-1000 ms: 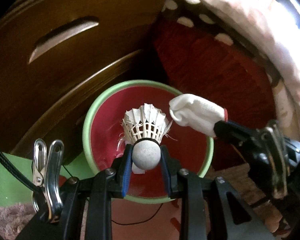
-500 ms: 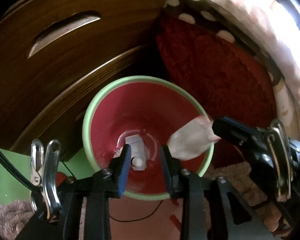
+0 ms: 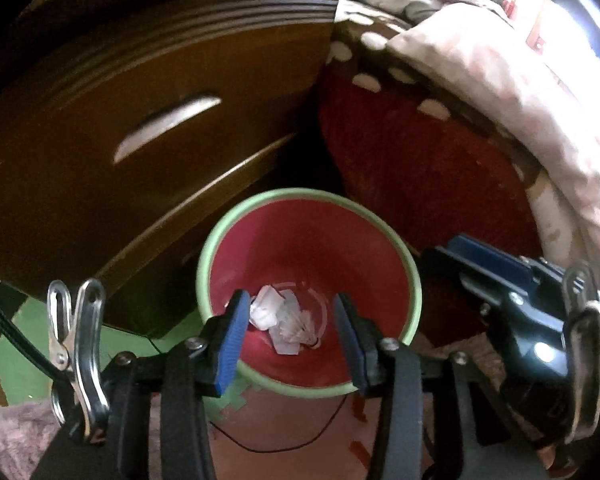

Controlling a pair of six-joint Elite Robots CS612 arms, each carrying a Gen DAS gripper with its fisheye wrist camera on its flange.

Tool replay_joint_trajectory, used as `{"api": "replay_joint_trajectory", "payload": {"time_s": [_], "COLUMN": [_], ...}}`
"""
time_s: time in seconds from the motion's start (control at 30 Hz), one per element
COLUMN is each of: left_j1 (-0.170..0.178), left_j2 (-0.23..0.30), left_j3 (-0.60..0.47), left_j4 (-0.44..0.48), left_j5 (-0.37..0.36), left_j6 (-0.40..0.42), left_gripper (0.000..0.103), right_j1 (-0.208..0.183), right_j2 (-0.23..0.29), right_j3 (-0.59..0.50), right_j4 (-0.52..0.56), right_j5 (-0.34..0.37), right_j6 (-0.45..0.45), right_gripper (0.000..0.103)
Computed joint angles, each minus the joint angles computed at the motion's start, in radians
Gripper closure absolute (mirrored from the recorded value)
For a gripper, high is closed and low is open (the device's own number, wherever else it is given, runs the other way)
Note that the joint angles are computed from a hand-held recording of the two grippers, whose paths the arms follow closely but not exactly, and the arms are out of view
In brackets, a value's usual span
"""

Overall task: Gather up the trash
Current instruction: 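Raise both grippers from the bin back toward the nightstand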

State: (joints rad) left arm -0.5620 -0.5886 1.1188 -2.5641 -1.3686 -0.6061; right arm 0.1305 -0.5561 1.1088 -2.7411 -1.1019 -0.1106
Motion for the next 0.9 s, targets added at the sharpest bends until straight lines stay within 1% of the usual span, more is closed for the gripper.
{"api": "replay_joint_trajectory", "payload": {"time_s": [0.17,0.3,0.4,0.47,0.63,0.73,0.9], "left_j1": [-0.005,-0.009,-0.014,-0.017,-0.021,-0.023,-0.026], "left_j2": [-0.024,-0.05,-0.073,-0.085,-0.118,-0.135,-0.162], "left_j3": [0.025,0.052,0.072,0.084,0.109,0.121,0.139], "left_j4": [-0.012,-0.034,-0.051,-0.069,-0.095,-0.119,-0.138], "left_j5": [0.016,0.033,0.065,0.083,0.129,0.158,0.208], "left_j6": [-0.004,-0.018,-0.023,-0.022,-0.013,-0.007,-0.01], "left_gripper": [0.056,0.056,0.056,0.056,0.056,0.056,0.056], "right_j1": [-0.006,-0.012,-0.013,-0.014,-0.022,-0.028,-0.027], "right_j2": [-0.025,-0.046,-0.059,-0.071,-0.093,-0.103,-0.116], "right_j3": [0.04,0.069,0.083,0.098,0.12,0.125,0.126], "right_j4": [-0.051,-0.099,-0.126,-0.164,-0.226,-0.242,-0.283], "right_j5": [0.021,0.055,0.073,0.081,0.126,0.157,0.163], "right_j6": [0.01,0.01,0.005,0.013,0.028,0.044,0.038], "right_gripper": [0.07,0.07,0.07,0.07,0.07,0.07,0.07]}}
